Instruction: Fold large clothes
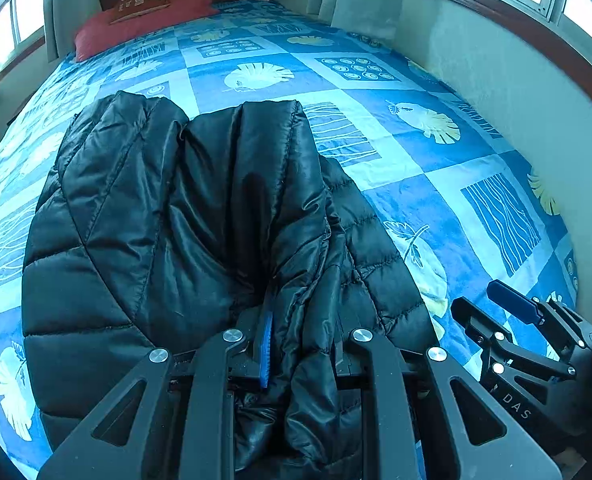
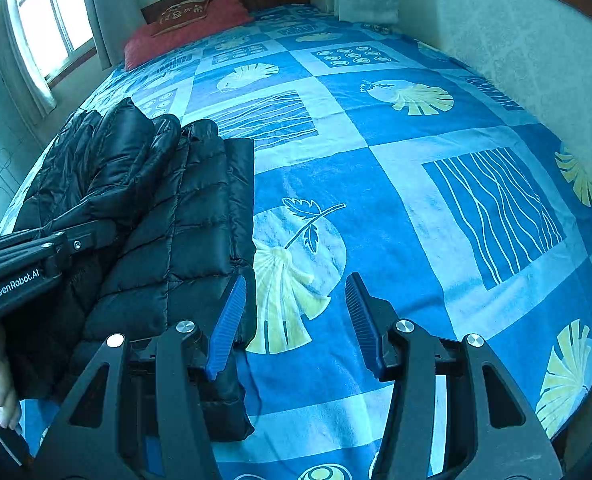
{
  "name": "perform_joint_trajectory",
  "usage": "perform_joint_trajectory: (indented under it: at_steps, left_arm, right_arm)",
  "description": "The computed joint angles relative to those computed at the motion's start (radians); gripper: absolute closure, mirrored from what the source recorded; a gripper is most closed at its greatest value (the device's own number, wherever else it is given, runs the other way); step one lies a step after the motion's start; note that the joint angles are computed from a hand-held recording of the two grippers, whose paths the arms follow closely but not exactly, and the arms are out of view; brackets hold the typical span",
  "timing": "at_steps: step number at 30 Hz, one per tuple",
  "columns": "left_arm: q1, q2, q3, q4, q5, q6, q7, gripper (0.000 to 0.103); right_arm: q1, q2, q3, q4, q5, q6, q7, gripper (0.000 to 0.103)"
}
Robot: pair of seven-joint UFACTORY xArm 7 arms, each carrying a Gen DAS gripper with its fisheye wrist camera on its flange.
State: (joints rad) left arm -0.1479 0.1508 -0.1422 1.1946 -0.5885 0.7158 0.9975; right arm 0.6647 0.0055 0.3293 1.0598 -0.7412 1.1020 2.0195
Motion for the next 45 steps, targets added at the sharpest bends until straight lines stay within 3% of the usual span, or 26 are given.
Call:
perform_joint_trajectory:
  at_steps: [6, 11, 16, 22, 26, 32, 34, 38, 45]
  left_arm:
    - [-0.004, -0.032, -0.002, -0.036, -0.025, -0.031, 0.036, 0.083]
    - [-0.003, -0.078, 0.009, -0.055, -0.078, -0.004, 0.075, 0.073]
    - [0.007, -0.131, 0.040, -0.053, -0.160, 0.101, 0.114, 0.061]
    - [0.023, -0.198, 0.093, -0.057, -0.250, 0.198, 0.200, 0.060]
    - [0.044, -0.198, 0.123, -0.044, -0.299, 0.173, 0.234, 0.044]
    - [0.092, -0.118, 0.136, 0.022, -0.306, 0.097, 0.222, 0.044]
    - [0.113, -0.090, 0.132, 0.044, -0.299, 0.091, 0.206, 0.044]
    - [0.149, -0.059, 0.123, 0.050, -0.299, 0.043, 0.229, 0.044]
    - [0.220, 0.044, 0.114, 0.112, -0.259, 0.015, 0.187, 0.044]
  right_arm:
    - [0.006, 0.003, 0.004, 0.011, 0.005, 0.024, -0.005, 0.051]
    - [0.018, 0.007, 0.009, 0.029, 0.012, 0.065, 0.001, 0.050]
    - [0.031, 0.011, 0.013, 0.052, 0.017, 0.107, 0.003, 0.050]
    - [0.057, 0.039, 0.016, 0.117, 0.004, 0.176, -0.004, 0.050]
    - [0.079, 0.084, 0.007, 0.190, -0.026, 0.207, -0.032, 0.049]
    - [0.118, 0.168, -0.030, 0.318, -0.082, 0.214, -0.096, 0.048]
    - [0.138, 0.202, -0.046, 0.374, -0.105, 0.232, -0.125, 0.039]
    - [0.172, 0.251, -0.083, 0.467, -0.143, 0.243, -0.164, 0.035]
    - [0.166, 0.328, -0.137, 0.558, -0.132, 0.116, -0.213, 0.021]
